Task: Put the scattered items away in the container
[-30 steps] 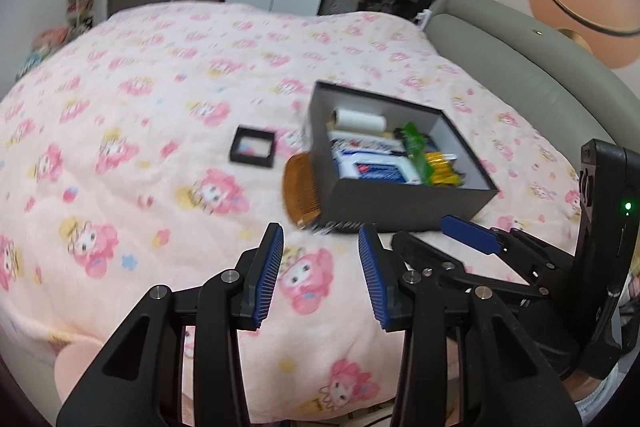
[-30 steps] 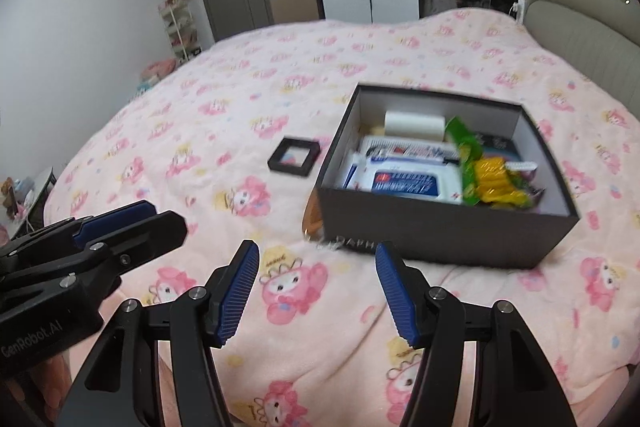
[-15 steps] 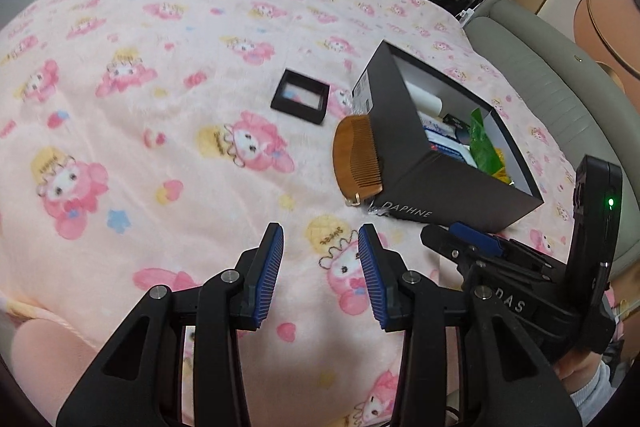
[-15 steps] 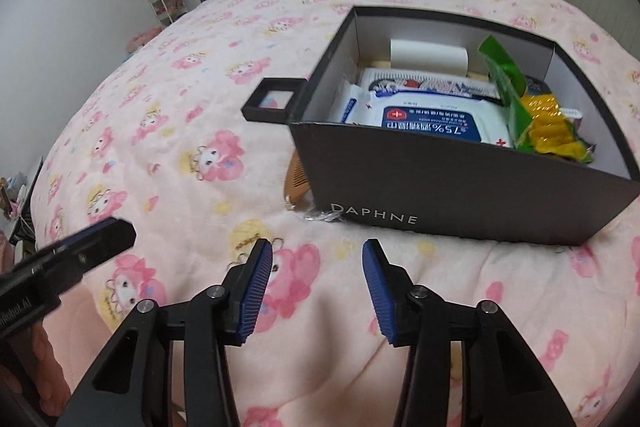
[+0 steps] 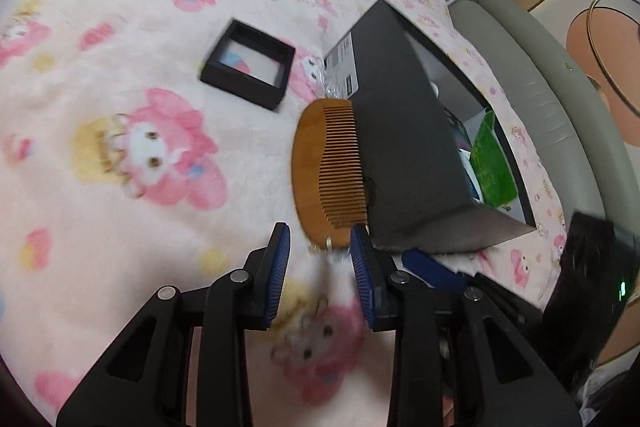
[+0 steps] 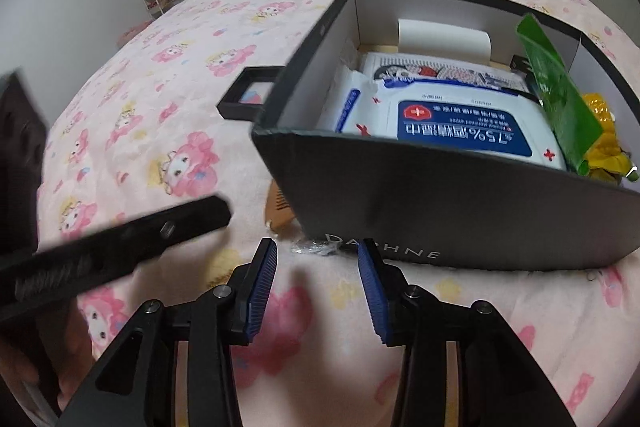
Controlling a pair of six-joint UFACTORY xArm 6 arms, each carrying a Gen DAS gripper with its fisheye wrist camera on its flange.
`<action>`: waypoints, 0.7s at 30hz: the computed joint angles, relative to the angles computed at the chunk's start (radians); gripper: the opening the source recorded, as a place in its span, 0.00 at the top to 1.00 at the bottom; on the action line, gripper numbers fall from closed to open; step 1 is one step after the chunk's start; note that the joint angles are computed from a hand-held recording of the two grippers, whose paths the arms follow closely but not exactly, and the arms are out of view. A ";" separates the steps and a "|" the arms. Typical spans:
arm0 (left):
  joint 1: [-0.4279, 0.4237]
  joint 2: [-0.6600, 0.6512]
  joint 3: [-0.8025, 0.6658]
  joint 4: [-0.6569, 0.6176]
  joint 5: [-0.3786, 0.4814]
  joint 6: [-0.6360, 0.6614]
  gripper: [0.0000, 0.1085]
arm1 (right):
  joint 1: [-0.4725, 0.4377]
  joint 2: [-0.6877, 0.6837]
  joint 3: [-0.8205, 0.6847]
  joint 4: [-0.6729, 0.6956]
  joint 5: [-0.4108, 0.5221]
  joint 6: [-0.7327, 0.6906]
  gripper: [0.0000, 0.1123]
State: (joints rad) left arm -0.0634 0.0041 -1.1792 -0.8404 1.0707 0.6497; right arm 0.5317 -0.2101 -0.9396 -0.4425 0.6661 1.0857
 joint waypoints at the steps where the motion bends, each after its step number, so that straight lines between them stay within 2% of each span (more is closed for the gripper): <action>1: -0.005 0.022 -0.016 0.002 0.006 -0.013 0.72 | -0.002 0.001 0.004 -0.001 -0.002 0.000 0.66; 4: -0.013 0.083 -0.055 -0.007 0.036 -0.041 0.69 | -0.013 -0.005 0.021 -0.001 -0.006 0.005 0.66; 8: 0.010 0.137 -0.077 -0.086 0.099 -0.052 0.56 | -0.027 -0.007 0.036 0.032 -0.025 -0.034 0.66; 11: 0.022 0.163 -0.089 -0.128 0.128 -0.055 0.55 | -0.030 -0.007 0.039 0.041 -0.030 -0.042 0.66; 13: 0.021 0.161 -0.086 -0.140 0.133 -0.044 0.62 | -0.031 -0.009 0.040 0.042 -0.029 -0.042 0.66; 14: 0.018 0.154 -0.082 -0.135 0.127 -0.041 0.61 | -0.031 -0.011 0.039 0.041 -0.025 -0.040 0.66; 16: 0.013 0.130 -0.066 -0.118 0.100 -0.036 0.67 | -0.029 -0.017 0.040 0.039 -0.015 -0.035 0.66; 18: 0.015 0.099 -0.045 -0.106 0.072 -0.037 0.79 | -0.026 -0.023 0.040 0.039 -0.005 -0.030 0.66; 21: 0.034 0.041 -0.011 -0.105 0.071 -0.017 0.88 | -0.016 -0.026 0.032 0.038 0.008 -0.028 0.66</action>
State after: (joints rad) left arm -0.0298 0.0449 -1.1902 -0.9450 1.1417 0.6329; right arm 0.5157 -0.2364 -0.9074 -0.4046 0.6743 1.0572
